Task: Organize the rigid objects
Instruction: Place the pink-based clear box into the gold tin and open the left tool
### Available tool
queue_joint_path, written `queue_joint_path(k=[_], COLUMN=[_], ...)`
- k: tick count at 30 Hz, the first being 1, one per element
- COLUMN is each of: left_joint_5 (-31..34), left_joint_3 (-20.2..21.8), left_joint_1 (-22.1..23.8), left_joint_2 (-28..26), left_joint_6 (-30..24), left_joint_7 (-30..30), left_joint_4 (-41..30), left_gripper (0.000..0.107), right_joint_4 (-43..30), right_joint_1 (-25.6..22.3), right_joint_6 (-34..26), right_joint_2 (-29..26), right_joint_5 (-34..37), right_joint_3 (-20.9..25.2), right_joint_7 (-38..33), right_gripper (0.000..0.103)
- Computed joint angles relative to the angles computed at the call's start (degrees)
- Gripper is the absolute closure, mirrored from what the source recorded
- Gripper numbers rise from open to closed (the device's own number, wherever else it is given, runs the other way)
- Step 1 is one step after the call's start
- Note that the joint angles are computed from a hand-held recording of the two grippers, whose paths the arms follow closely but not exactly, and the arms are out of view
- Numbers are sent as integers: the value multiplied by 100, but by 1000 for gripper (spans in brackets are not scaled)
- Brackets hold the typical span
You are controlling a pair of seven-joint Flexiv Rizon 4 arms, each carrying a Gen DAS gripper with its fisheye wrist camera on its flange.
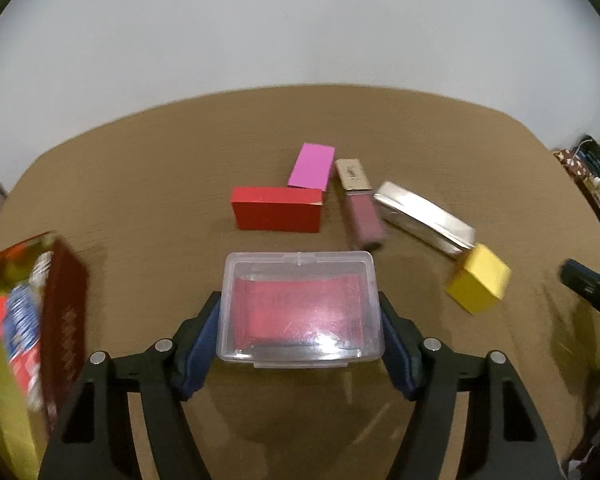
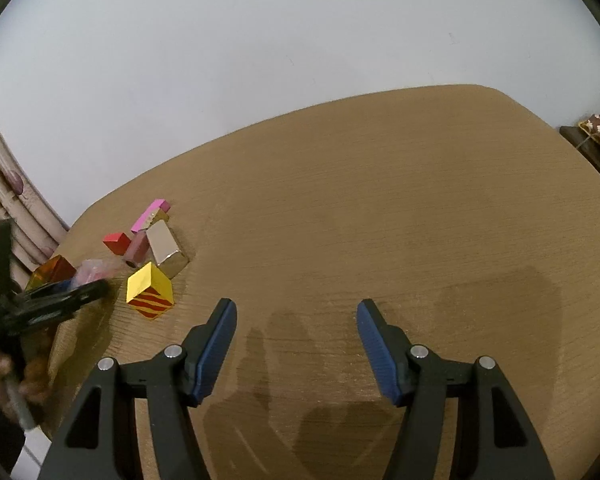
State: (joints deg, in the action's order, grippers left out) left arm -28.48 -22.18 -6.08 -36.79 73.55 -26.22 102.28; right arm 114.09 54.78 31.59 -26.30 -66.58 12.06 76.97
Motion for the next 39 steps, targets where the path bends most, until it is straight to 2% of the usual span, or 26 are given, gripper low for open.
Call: queue_joint_path(k=[3, 4, 6, 8, 10, 13, 16, 18, 23, 31, 35, 37, 39], left_joint_5=[-370, -466, -588, -553, -177, 643, 1232, 1482, 1971, 2037, 2187, 2171, 2085], left_joint_3=[-352, -344, -164, 219, 800, 1585, 1995, 2109, 2252, 2098, 2110, 2051, 1961], left_joint_1=[461, 492, 489, 403, 262, 24, -50, -66, -134, 24, 22, 69, 151], left_joint_2=[519, 669, 937, 1049, 985, 521, 96, -267, -751, -1204, -1214, -1132, -1072], left_joint_6=[72, 74, -95, -239, -645, -939, -1141, -1378, -1549, -2108, -2151, -2008, -1973], left_joint_7=[303, 328, 326, 223, -110, -774, -1315, -1641, -2172, -2510, -2459, -2429, -2349], left_joint_4=[486, 574, 617, 470, 50, -797, -1415, -1883, -2463, -3170, -3211, -3068, -2969], left_gripper=[39, 39, 39, 39, 39, 39, 39, 39, 39, 39, 37, 32, 32], right_joint_4=[-19, -24, -35, -44, -64, -81, -114, -149, -222, -305, -278, -273, -276], right_joint_1=[-8, -17, -19, -28, -26, -30, -43, -53, -51, -37, -37, -39, -41], right_joint_6=[11, 33, 50, 84, 88, 110, 125, 136, 157, 172, 216, 222, 227], right_joint_2=[-11, -16, -25, -38, -53, -69, -91, -115, -167, -252, -254, -255, -261], right_joint_5=[29, 40, 47, 55, 77, 98, 147, 195, 274, 324, 256, 231, 213], right_joint_3=[3, 3, -5, -13, -20, -35, -45, -55, -94, -152, -191, -199, -201], right_joint_7=[-27, -46, -61, -79, -111, -157, -244, -331, -458, -591, -539, -508, -491], right_gripper=[39, 39, 39, 39, 39, 39, 39, 38, 38, 37, 37, 37, 37])
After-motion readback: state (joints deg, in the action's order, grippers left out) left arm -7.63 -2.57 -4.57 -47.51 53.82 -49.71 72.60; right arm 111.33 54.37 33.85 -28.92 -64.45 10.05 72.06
